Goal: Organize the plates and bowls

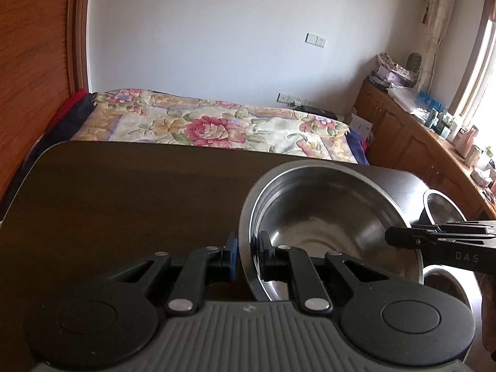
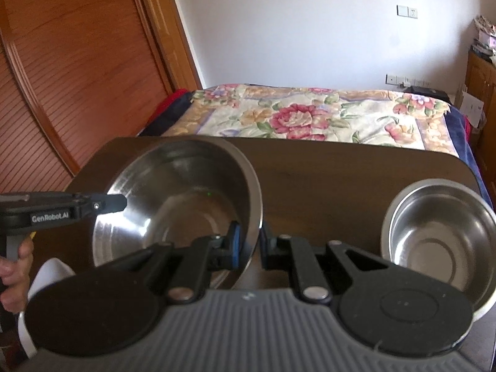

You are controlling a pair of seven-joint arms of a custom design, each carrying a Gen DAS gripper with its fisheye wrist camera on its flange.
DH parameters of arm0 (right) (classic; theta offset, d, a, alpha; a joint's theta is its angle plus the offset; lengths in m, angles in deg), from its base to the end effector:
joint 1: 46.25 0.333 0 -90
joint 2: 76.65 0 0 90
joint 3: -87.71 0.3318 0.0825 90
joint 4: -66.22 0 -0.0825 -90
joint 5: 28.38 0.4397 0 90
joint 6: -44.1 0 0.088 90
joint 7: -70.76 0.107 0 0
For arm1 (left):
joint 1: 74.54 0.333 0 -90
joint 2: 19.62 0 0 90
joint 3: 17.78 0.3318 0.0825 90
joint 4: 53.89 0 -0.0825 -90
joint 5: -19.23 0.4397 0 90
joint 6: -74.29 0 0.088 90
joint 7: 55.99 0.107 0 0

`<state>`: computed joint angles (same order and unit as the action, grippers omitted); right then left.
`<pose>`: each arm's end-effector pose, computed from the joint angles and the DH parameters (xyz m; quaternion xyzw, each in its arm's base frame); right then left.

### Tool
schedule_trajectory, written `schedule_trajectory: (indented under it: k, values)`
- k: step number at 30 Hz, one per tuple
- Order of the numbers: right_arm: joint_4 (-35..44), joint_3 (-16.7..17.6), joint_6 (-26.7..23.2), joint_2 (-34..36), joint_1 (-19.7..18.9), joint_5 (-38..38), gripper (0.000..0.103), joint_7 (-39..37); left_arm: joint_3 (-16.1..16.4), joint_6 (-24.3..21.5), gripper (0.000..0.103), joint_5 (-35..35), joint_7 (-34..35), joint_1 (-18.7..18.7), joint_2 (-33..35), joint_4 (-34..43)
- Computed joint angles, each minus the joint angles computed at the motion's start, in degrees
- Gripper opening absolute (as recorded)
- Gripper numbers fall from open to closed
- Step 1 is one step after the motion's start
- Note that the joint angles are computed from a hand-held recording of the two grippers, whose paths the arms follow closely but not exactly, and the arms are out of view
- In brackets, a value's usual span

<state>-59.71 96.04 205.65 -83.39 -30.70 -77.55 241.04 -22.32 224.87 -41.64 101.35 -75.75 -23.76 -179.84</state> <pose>0.5290 0.2776 0.4936 -0.5537 0.7165 -0.2304 0.3563 0.5967 -0.0395 0.4463 -0.4841 0.7734 -0.3904 0.1232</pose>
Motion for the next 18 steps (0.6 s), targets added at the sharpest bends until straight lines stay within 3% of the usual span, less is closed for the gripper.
schedule_trajectory:
  k: [8,10,11,12,16,18]
  values:
    - [1.0,0.0,-0.56,0.93,-0.13,-2.89,0.019,1.67,-0.05,0.54,0.036,-2.72,3.31,-0.38,-0.45,-0.95]
    - [1.22,0.31,-2.42,0.82,0.07,-4.93,0.031,2.45,0.12,1.05,0.05,-4.0,5.49,-0.52,-0.89,-1.52]
    - [1.15,0.46,-3.16,0.53,0.19,-6.03,0.037,3.04,0.2,1.73,0.065,-5.39,7.15,-0.66,-1.33,-1.98]
    - [0.67,0.58,-3.49,-0.16,0.28,-7.28,0.038,3.72,0.39,2.23,0.072,-7.41,9.1,-0.82,-1.85,-2.43]
    - [-2.26,1.2,-2.87,-3.77,-0.29,-11.66,0.043,6.54,1.18,2.31,0.073,-11.5,14.01,-1.18,-4.14,-3.7]
    - [-4.39,1.86,-1.76,-6.21,-1.11,-14.16,0.048,9.35,1.7,1.91,0.082,-13.37,16.04,-1.41,-5.55,-4.47]
